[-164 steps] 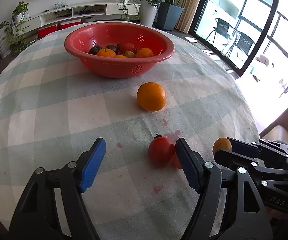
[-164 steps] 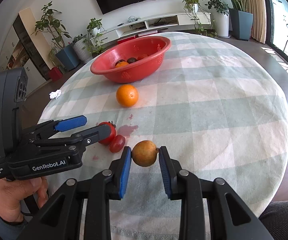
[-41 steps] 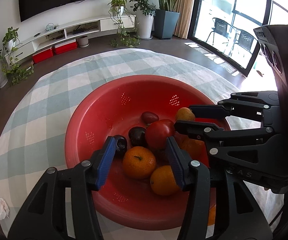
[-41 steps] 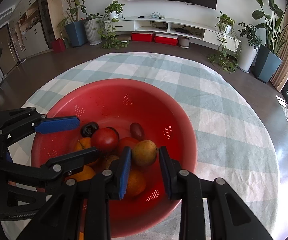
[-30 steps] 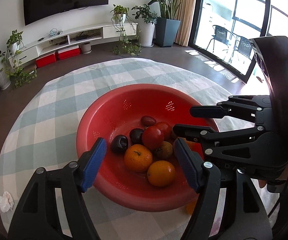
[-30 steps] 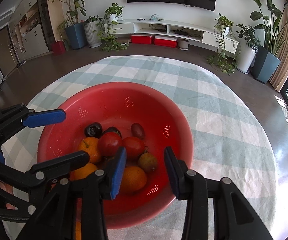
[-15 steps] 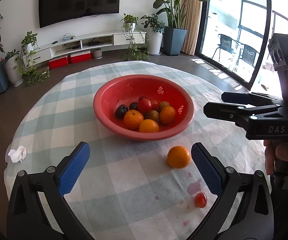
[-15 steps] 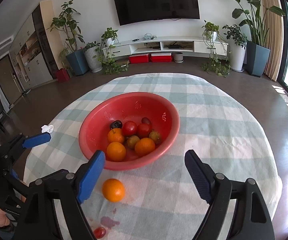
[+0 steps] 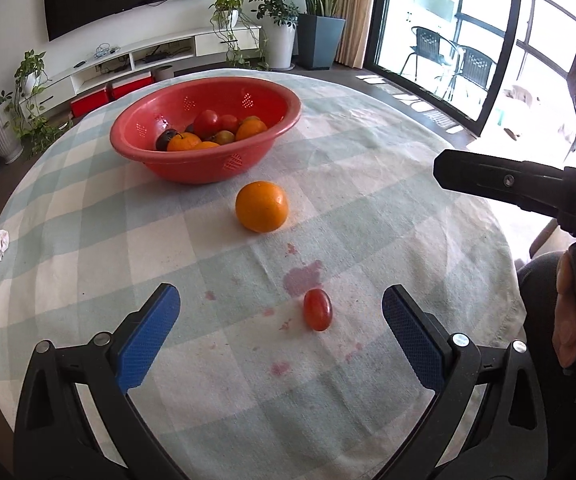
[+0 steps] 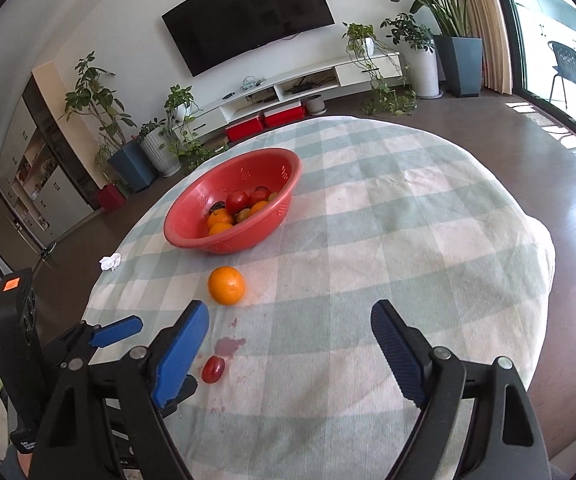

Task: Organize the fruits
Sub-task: 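Withdraw both tools from the bowl toward the cherry tomato and orange, then grasp the cherry tomato with the left gripper while the right gripper grasps the large orange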

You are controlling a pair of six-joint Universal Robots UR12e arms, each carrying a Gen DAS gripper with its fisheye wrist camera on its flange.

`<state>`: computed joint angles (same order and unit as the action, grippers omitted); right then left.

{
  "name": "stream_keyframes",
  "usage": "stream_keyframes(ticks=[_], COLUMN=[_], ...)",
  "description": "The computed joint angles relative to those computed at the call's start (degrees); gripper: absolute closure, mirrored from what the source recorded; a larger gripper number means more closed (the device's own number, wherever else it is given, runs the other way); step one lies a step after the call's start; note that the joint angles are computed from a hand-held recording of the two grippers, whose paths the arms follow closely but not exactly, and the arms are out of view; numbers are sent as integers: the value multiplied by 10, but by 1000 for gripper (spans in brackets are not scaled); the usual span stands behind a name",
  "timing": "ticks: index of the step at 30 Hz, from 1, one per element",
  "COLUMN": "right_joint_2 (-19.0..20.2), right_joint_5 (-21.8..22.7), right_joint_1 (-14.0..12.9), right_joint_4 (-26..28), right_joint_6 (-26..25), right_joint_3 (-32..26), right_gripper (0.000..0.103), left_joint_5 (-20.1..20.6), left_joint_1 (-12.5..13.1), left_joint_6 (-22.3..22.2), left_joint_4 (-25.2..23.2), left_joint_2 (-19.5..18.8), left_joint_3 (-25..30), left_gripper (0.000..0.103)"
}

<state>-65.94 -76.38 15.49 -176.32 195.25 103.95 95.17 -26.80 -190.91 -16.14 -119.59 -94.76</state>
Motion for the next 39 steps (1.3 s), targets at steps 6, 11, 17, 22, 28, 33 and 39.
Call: stream_keyframes(ticks=[6,11,17,22,28,33,39], right_joint_2=[-6,-7,-8,-7,-7,-7,-8], right_joint_5=[-4,-10,-14,-14,-13,-14,-16], right_joint_1=[-1,1,1,1,1,1,2], right_joint_4=[-18,-23,-27,-27,-27,-27,-29], right_joint_6=[-1,-12,-18,-18,-18,-17,-19], right_joint_3=[13,16,17,17,17,17,17], right_gripper=[24,34,41,45,47,48,48], left_joint_5=[-4,-16,-19,-17,-18,-9,3], left_joint_1=[-6,-4,-3,-3,-4,-7,-11], left_joint_6=[3,8,9,9,10,16,27], left_joint_4=[-15,-35,-53,-66,-72,-77,-83], left_joint_2=[-10,-15,-20,-23,-25,-26,-27], left_joint_3=[14,22,30,34,36,38,41], left_gripper=[2,28,49,61,71,76,84])
